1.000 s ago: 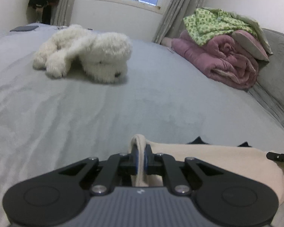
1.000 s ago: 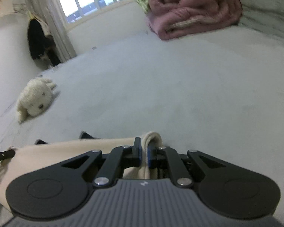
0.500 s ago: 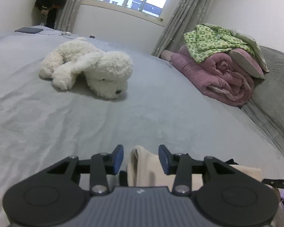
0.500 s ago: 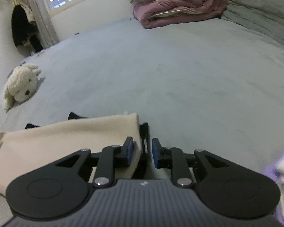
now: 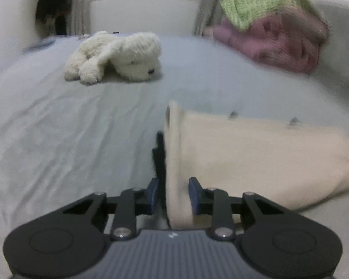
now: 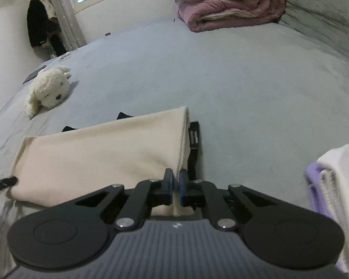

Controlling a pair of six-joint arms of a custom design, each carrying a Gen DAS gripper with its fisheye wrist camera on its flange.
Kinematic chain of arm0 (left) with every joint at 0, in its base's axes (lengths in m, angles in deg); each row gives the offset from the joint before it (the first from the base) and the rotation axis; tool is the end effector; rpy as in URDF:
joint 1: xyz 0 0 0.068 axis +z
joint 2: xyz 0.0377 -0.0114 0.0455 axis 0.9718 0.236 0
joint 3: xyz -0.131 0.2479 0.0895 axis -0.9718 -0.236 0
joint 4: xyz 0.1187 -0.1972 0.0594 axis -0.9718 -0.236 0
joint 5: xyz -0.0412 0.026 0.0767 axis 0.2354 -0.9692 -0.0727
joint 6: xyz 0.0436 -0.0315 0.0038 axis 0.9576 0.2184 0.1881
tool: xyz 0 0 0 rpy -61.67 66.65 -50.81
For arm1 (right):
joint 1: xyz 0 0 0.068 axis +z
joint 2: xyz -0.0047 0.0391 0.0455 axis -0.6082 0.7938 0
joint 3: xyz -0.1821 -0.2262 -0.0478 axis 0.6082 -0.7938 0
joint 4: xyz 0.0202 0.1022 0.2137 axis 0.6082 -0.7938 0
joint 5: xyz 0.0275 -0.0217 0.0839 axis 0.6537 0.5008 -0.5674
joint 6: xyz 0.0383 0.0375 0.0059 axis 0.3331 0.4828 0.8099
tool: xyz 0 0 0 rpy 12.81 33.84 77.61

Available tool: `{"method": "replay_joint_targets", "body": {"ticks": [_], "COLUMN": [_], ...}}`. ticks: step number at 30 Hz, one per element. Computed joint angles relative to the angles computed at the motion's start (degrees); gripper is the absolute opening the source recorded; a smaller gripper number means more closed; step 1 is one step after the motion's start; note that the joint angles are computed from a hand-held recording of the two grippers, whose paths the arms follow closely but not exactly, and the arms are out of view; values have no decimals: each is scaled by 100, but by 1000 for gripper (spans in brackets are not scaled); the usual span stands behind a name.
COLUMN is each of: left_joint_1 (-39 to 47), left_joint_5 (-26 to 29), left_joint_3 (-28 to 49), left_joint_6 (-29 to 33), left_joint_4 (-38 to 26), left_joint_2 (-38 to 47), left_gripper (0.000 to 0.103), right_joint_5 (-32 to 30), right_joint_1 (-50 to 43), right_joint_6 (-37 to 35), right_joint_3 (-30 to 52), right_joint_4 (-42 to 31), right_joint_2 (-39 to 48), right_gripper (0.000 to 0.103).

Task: Fold clothes
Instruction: 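Open both grippers and release the folded cream edge, then raise both open grippers above the folded cream bundle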

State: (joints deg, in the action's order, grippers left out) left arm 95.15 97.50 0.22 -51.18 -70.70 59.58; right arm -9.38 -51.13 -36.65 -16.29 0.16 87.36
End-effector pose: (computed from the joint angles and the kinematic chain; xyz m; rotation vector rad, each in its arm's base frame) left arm 0.1927 0.0538 0.1593 0.0556 2.2951 -0.0842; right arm 0.2170 -0.0404 0.1868 0.0487 2.3618 0.2704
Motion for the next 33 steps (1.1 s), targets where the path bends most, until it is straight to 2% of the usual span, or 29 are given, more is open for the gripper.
{"method": "replay_joint_targets", "body": {"ticks": [3, 6, 9, 12, 16, 19, 21, 22, 25, 28, 30, 33], "left_joint_1": [40, 268, 545, 515, 560, 548, 389, 330, 272, 64, -133, -493], "left_joint_5": [117, 348, 683, 696, 726, 682, 458, 346, 116, -99, -4, -7], "left_joint_3": [121, 228, 291, 207, 263, 274, 257, 292, 452, 351, 301, 82], "left_joint_6": [-40, 21, 85, 173, 48, 93, 195, 172, 27, -27, -124, -173], "left_joint_4": [82, -29, -427, -601, -600, -616, -705, -822, -1285, -1325, -1420, -1243], "left_joint_2": [161, 298, 174, -90, 15, 2, -212, -345, -855, -1377, -1511, -1582], "left_gripper": [24, 21, 12, 10, 10, 11, 14, 15, 14, 15, 16, 20], "right_joint_5": [273, 689, 555, 391, 883, 1329, 1573, 1664, 1946, 1635, 1589, 1868], "right_joint_1": [97, 422, 330, 378, 670, 919, 1141, 1243, 1662, 2102, 2560, 3162], "right_joint_6": [-241, -351, -134, -75, -35, -389, -439, -450, -565, -496, -488, -272], "right_joint_3": [89, -7, 105, -81, 47, -7, -236, -404, -845, -920, -923, -1011], "right_joint_4": [-67, 252, 238, 575, 543, 635, 879, 1102, 1678, 1526, 1463, 1789], "right_joint_2": [331, 595, 633, 229, 585, 796, 427, 181, -466, -593, -339, 127], "right_gripper": [4, 5, 5, 5, 5, 6, 8, 14, 22, 25, 25, 25]}}
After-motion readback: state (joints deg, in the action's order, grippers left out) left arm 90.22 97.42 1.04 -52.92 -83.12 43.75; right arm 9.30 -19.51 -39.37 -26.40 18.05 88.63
